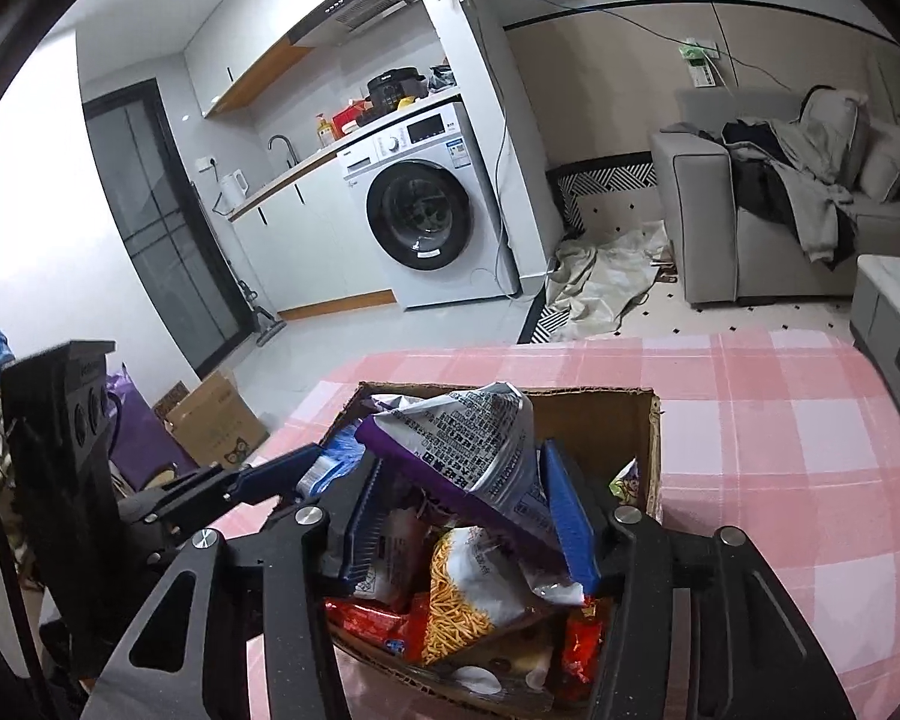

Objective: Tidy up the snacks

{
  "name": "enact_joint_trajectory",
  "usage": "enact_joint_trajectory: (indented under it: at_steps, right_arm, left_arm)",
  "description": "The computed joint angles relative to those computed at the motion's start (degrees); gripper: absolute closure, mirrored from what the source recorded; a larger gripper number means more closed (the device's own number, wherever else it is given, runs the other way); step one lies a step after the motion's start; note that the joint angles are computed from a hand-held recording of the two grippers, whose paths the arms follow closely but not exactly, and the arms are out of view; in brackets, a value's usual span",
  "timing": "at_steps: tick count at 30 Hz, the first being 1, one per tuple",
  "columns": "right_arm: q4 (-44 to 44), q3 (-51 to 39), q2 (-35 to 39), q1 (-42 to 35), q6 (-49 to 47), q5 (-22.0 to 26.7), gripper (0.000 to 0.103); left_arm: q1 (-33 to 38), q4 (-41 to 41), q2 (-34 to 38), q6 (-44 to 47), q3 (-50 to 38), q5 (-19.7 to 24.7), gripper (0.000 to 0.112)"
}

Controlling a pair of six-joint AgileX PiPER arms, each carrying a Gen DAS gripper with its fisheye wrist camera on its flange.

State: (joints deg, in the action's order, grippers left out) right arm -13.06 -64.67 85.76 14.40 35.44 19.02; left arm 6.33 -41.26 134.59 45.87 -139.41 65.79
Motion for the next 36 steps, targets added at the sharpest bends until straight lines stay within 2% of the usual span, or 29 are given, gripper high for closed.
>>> enact_joint_trajectory:
  at_steps: [3,5,7,9,11,12,13,15,16,18,24,29,31,36]
  right_arm:
    - [1.8,0.6,-0.8,-0.2,-1.6,0.5,0.049]
    - [2.5,1.3,-1.8,-0.2,-2.3,0.6,0.041]
    - [2.7,2.3,-3.2,0.0,-3.2,0.0,0.031]
    - [-2.6,2.7,-4.4,1.1,1.6,0.6,0.026]
    - [-4.0,3.6,-5.7,1.4,3.4,0.5,0.013]
    - [-3.8,4.2,-6.2,1.3,3.5,0.4,0.009]
    - [-3.3,4.7,-6.8,1.2,3.3,0.3,0.005]
    - [-2.0,5.5,-7.7,1.2,2.5,0.8,0.003]
    - [-0.5,5.9,-8.1,1.0,1.2,0.9,0.001]
    - [-2.4,7.1,-9.2,1.5,3.3,1.0,0.001]
    - [-9.7,12.3,-14.0,3.2,11.6,-0.3,0.000]
    - [-19.3,16.9,-17.9,5.3,21.8,-1.6,0.000]
    - [-23.9,18.3,-18.9,6.6,26.3,-1.5,0.000]
    - [-43.0,22.1,-20.9,13.1,45.3,1.6,0.000]
  left_arm:
    - [0.3,-0.3,-0.5,0.3,0.6,0.0,0.069]
    - [0.9,-1.0,-2.0,1.2,3.3,-0.6,0.065]
    - [1.7,-1.8,-3.7,1.9,5.9,-0.9,0.057]
    - [2.5,-2.9,-5.9,3.6,9.6,-1.9,0.051]
    - [3.3,-4.1,-8.4,5.6,13.9,-3.5,0.040]
    - [3.9,-4.8,-9.7,6.6,16.2,-4.2,0.032]
    - [4.5,-5.7,-10.9,7.8,18.2,-4.6,0.028]
    - [5.4,-7.1,-13.1,10.5,22.0,-5.4,0.025]
    - [5.6,-7.1,-14.4,11.7,23.9,-6.0,0.019]
    - [6.7,-8.4,-17.1,14.5,28.2,-7.2,0.010]
    - [11.3,-12.8,-23.2,21.3,37.2,-5.6,0.010]
    - [15.9,-16.4,-26.9,26.4,42.6,-3.1,0.010]
    - [17.5,-17.8,-28.2,28.6,45.1,-2.4,0.010]
    - [20.6,-20.0,-29.8,32.1,48.1,-1.0,0.010]
